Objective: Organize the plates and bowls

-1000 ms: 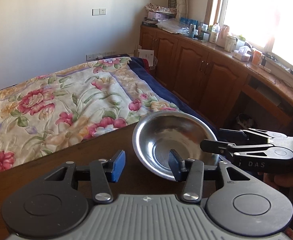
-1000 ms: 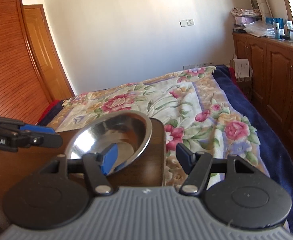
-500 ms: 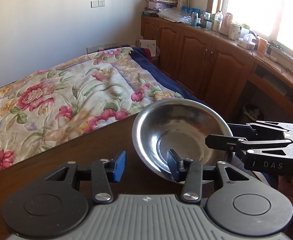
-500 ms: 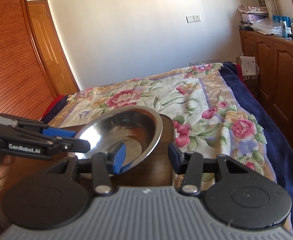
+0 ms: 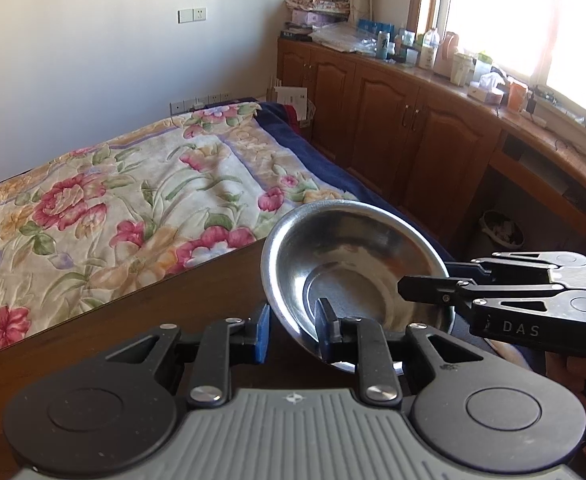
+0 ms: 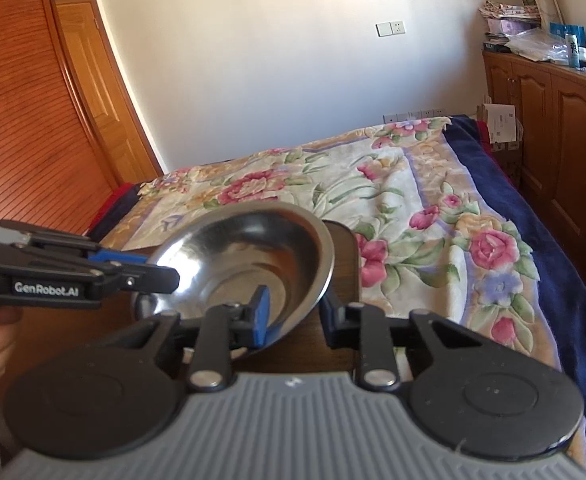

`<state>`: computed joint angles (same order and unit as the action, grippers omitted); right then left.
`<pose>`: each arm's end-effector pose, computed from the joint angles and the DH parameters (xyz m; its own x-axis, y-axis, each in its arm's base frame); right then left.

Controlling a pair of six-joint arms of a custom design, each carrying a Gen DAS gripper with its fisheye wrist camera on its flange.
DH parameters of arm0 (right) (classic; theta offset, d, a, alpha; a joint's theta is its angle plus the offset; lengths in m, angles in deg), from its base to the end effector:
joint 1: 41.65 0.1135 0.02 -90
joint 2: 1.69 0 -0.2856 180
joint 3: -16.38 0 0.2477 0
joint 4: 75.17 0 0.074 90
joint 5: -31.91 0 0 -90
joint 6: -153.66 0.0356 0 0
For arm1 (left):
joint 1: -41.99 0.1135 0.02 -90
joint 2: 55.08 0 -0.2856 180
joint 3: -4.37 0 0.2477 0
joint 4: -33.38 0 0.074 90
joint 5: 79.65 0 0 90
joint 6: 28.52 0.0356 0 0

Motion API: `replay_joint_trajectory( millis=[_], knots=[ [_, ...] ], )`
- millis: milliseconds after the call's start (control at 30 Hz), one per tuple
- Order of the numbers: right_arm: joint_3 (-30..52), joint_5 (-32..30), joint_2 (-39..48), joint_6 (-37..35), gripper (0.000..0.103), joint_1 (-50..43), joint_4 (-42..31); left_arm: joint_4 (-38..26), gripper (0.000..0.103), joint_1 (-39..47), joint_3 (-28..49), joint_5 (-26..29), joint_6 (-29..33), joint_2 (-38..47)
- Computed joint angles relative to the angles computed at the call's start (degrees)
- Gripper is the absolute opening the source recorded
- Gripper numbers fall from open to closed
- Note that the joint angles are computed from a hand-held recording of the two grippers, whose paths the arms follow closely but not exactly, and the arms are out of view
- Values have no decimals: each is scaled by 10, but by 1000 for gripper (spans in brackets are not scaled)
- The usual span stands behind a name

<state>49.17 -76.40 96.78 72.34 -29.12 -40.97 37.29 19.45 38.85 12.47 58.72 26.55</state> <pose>0.2475 0.0665 0.1140 -0.5745 0.0191 -0.8183 -0.3852 0.8758 0.2909 0.2089 -0.0881 0.1394 -0.6516 0.2184 -0.7264 0.3770 0.9242 -0.0604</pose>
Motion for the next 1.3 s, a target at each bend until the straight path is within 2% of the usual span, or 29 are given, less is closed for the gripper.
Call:
replay_joint_trajectory(
  millis=[300, 667, 967, 1133, 1300],
  knots=[
    [-15, -1, -83, 5, 27, 11, -49, -73, 24, 0, -17, 0, -1, -124],
    [-25, 55, -237, 1, 27, 62, -163, -245, 24, -28, -23, -29, 0, -336],
    [-26, 87, -324, -5, 27, 99, -236, -373, 24, -42, -16, -43, -9, -481],
    [-29, 106, -369, -1, 27, 121, -276, -449, 24, -87, -9, -79, -34, -559],
    [-37, 144, -408, 5, 27, 162, -311, -528, 24, -157, -1, -140, -76, -633]
  ],
)
